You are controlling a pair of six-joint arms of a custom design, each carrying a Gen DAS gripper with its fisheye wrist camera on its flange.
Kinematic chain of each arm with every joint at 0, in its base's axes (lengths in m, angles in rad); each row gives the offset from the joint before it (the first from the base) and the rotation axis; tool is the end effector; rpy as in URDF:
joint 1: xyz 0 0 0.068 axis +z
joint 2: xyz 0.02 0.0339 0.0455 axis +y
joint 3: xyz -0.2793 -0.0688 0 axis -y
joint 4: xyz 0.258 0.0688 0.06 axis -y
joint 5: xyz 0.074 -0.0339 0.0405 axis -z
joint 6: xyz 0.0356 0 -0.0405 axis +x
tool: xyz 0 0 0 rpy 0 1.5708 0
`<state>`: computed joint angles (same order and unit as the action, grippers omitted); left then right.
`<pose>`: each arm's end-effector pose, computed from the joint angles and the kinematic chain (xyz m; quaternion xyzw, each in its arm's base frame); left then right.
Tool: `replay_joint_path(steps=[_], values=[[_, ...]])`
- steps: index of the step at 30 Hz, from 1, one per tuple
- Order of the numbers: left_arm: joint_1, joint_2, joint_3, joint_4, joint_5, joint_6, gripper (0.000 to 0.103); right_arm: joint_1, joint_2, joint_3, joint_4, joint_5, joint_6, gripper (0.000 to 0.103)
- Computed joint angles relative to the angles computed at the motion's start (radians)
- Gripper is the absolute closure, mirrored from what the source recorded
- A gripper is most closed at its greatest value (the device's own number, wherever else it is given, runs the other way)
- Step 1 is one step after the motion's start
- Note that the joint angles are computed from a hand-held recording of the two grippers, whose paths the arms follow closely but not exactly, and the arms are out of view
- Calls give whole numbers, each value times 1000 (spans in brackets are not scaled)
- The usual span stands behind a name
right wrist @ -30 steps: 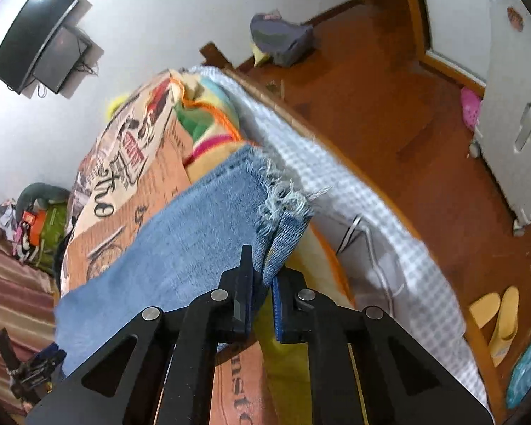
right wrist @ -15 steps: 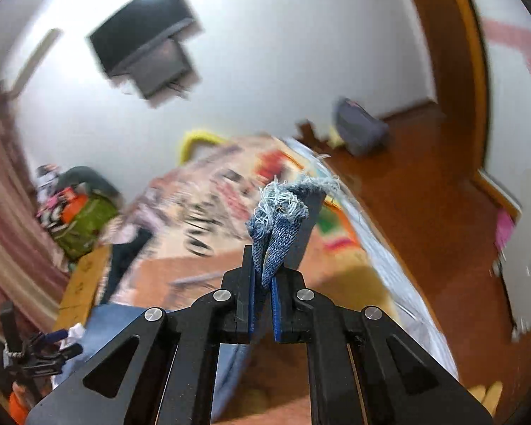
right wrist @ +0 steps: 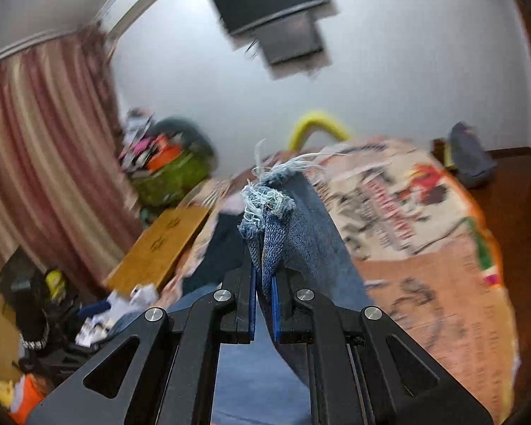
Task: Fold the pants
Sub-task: 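Lift the hem with the right tool and fold it over the jeans, then open the right tool and smooth the folded jeans with both tools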
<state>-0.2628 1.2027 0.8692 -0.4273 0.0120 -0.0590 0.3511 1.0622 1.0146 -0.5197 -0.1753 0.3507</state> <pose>0.2532 -0.0686 0.2708 0.0958 0.9141 -0.0686 0.3880 0.2200 0.0872 0.3465 -0.0423 0.8734 0.2368 0.4235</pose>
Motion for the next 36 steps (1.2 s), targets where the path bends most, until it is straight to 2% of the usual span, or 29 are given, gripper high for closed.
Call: replay_joint_path(steps=[5, 8, 12, 16, 17, 19, 21, 26, 28, 33, 36], values=[[81, -34, -41, -18, 42, 21, 6, 187, 139, -46, 58, 23, 22, 97], [117, -38, -58, -29, 61, 33, 6, 264, 210, -49, 52, 32, 7, 97], [143, -29, -76, -34, 76, 34, 6, 310, 292, -58, 23, -9, -15, 96], [147, -25, -87, -32, 79, 31, 6, 339, 302, -73, 1, -24, -23, 88], [145, -22, -86, -32, 78, 29, 6, 332, 299, -67, -11, -37, -24, 86], [141, -13, -77, -33, 76, 27, 6, 310, 293, -48, -53, -97, -28, 74], [127, -3, -63, -33, 70, 24, 6, 300, 266, -48, -64, -128, -32, 70], [71, 37, -8, -29, 49, 22, 6, 291, 167, -44, -97, -63, -66, 67], [35, 64, 23, -27, 30, 18, 6, 257, 127, -55, -91, -43, -76, 57], [-42, 172, 125, -23, 22, 10, 5, 112, 89, -54, -84, -23, -133, 56], [-79, 274, 208, -29, 34, -4, 3, 30, 101, -49, -84, -53, -154, 56]])
